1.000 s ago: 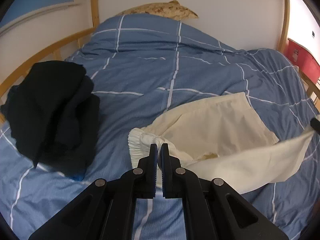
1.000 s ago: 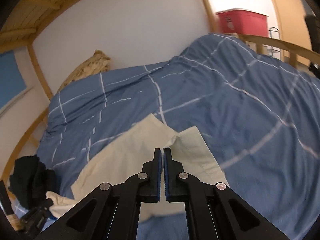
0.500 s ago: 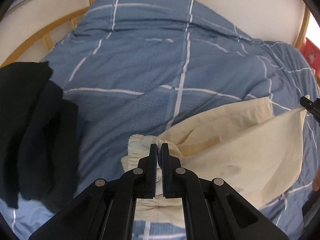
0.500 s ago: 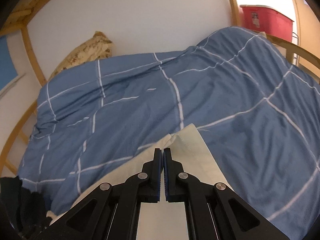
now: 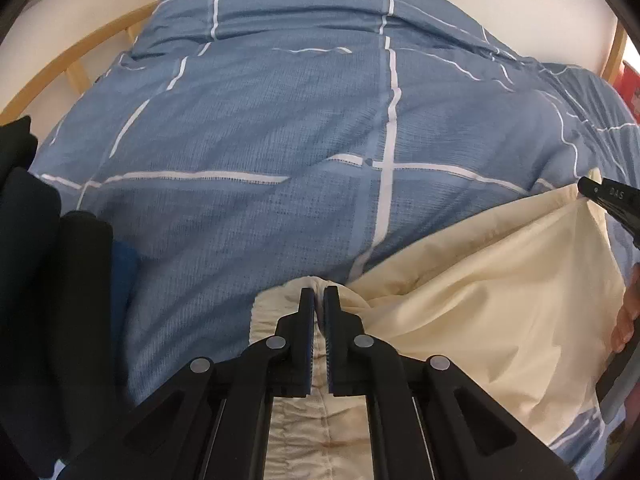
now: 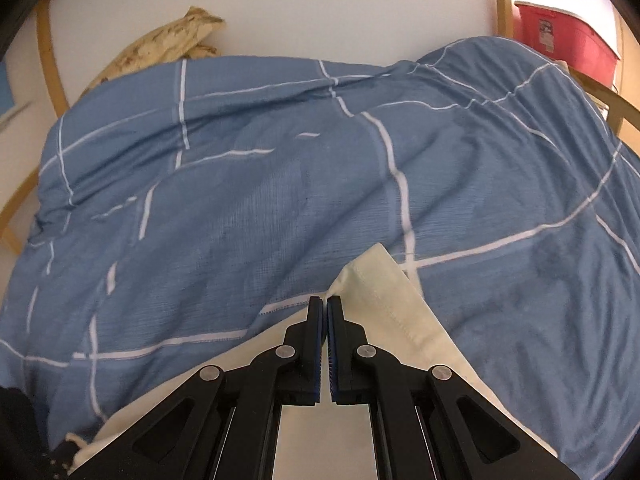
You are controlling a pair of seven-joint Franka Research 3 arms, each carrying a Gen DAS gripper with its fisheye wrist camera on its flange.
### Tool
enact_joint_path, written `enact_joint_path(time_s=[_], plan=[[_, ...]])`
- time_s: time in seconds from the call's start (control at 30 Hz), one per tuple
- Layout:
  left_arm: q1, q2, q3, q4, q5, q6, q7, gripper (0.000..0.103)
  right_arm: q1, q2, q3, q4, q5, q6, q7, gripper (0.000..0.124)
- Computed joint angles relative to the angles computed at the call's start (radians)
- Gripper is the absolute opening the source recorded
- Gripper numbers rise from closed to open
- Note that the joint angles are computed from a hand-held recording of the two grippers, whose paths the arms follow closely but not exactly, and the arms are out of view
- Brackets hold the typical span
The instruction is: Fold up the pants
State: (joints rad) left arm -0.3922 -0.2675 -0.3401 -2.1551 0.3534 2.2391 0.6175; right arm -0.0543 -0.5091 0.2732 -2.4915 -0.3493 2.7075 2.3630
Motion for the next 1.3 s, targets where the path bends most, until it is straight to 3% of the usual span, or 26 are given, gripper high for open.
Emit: enact_joint_path(time_s=[0.07, 0.13, 0.23, 0.3, 0.4, 0.47, 0.57, 0.67, 0.77, 0.87, 0.97, 1.03, 1.3], plan=[[0.001, 0.006, 0.008, 0.001, -0.005, 0.011, 0.020, 0.013, -0.012, 0.024, 0.013, 0.016, -0.019, -0.005, 0.008, 0.003], [0.009, 0.012, 0.008, 0.013, 0.009, -0.001, 0.025, 0.035, -0.018, 0.048, 0.020, 0.034, -0.037, -0.017, 0.021, 0.004], [0.014, -0.008, 0.018, 0.010, 0.015, 0.015, 0.047, 0.052, -0.006, 0.068, 0.010, 0.051, -0.066, -0.034, 0.016, 0.010], [0.020, -0.035, 0.020, 0.004, 0.024, 0.031, 0.059, 0.062, 0.002, 0.059, 0.009, 0.053, -0.097, -0.043, 0.011, 0.044], [0.050, -0.075, -0.011, 0.009, 0.117, 0.012, 0.023, 0.069, -0.025, -0.011, 0.046, 0.025, -0.176, -0.017, 0.064, 0.053], [0.057, -0.107, -0.020, 0.000, 0.152, -0.003, 0.012, 0.070, -0.022, -0.079, 0.058, 0.002, -0.188, -0.018, 0.080, 0.061], [0.037, -0.175, -0.002, -0.053, 0.119, 0.006, 0.052, 0.070, -0.008, -0.179, 0.071, -0.038, -0.167, -0.023, 0.071, 0.064], [0.022, -0.260, 0.004, -0.146, 0.090, 0.051, 0.056, 0.070, 0.035, -0.294, 0.085, -0.090, -0.117, -0.052, 0.030, 0.068], [0.006, -0.341, 0.013, -0.257, 0.060, 0.145, 0.044, 0.069, 0.098, -0.403, 0.105, -0.160, -0.061, -0.050, -0.008, 0.071], [0.018, -0.379, -0.001, -0.327, 0.060, 0.222, 0.013, 0.067, 0.120, -0.496, 0.170, -0.222, -0.031, -0.053, -0.012, 0.071], [0.041, -0.345, -0.021, -0.323, 0.075, 0.240, -0.003, 0.061, 0.148, -0.509, 0.210, -0.250, 0.014, -0.025, -0.015, 0.071], [0.029, -0.311, 0.000, -0.317, 0.046, 0.260, 0.009, 0.055, 0.148, -0.500, 0.245, -0.262, 0.042, 0.004, 0.010, 0.071], [0.033, -0.237, 0.056, -0.351, -0.067, 0.384, -0.010, 0.056, 0.157, -0.440, 0.303, -0.296, 0.080, 0.079, 0.029, 0.071]])
